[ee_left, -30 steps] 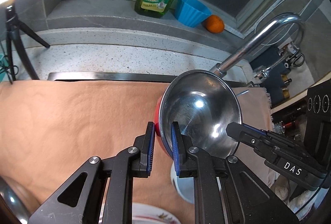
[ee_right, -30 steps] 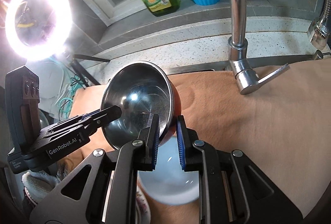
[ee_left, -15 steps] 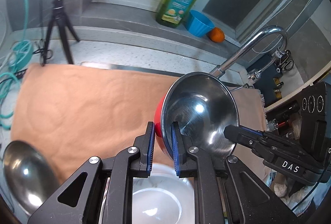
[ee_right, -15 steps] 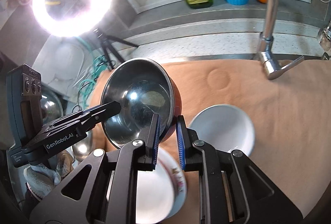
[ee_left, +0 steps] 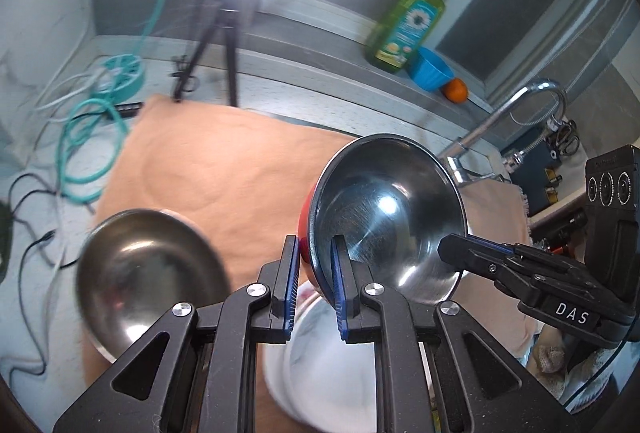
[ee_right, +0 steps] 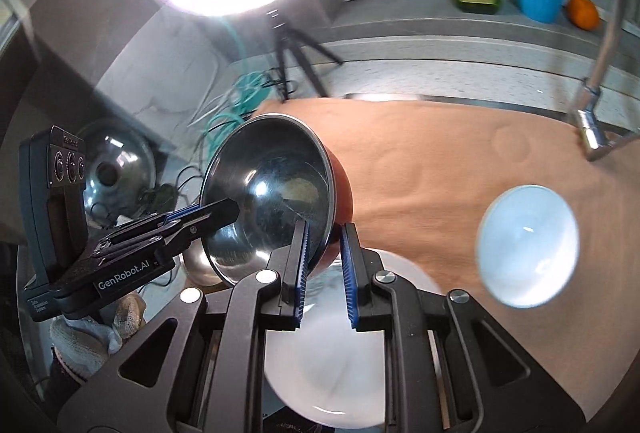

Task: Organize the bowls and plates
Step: 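Lift the red-bottomed bowl with the left tool and carry it over the large steel bowl, then lower the red-bottomed bowl into the large steel bowl and open the left tool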

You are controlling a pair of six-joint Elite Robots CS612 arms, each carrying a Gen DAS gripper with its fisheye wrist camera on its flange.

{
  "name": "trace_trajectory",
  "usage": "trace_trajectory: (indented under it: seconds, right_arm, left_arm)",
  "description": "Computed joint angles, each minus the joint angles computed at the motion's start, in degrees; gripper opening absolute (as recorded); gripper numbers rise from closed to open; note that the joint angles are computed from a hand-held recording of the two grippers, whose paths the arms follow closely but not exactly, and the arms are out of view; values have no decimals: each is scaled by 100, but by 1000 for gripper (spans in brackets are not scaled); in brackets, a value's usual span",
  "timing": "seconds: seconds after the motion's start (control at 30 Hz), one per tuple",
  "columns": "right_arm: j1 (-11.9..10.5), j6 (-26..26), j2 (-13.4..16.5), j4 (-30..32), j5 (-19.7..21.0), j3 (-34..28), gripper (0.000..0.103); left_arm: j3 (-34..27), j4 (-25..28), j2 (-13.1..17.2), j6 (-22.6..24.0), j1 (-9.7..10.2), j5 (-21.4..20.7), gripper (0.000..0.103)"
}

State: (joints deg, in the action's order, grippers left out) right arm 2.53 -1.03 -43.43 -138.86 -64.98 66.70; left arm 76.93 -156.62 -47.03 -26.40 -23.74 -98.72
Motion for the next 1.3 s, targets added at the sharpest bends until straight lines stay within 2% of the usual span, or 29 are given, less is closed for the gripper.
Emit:
trace_trajectory:
  seconds: [0.27,0.47,0.77,1.3]
  right_arm:
    - [264,-353,177,396,185,-297,16]
    - [419,-530,330,690,260,-529,16]
    - [590,-611,594,1057,145,-855,16]
    - [807,-663,1152,1711,-383,-1648,16]
  left_arm:
    - [502,-218,-271,-290,164,302,14]
    - [693,-217,-360,-470,267,399,14]
    - [730,40,-309,-602,381,438,14]
    - [551,539,-75,-693,483,427,14]
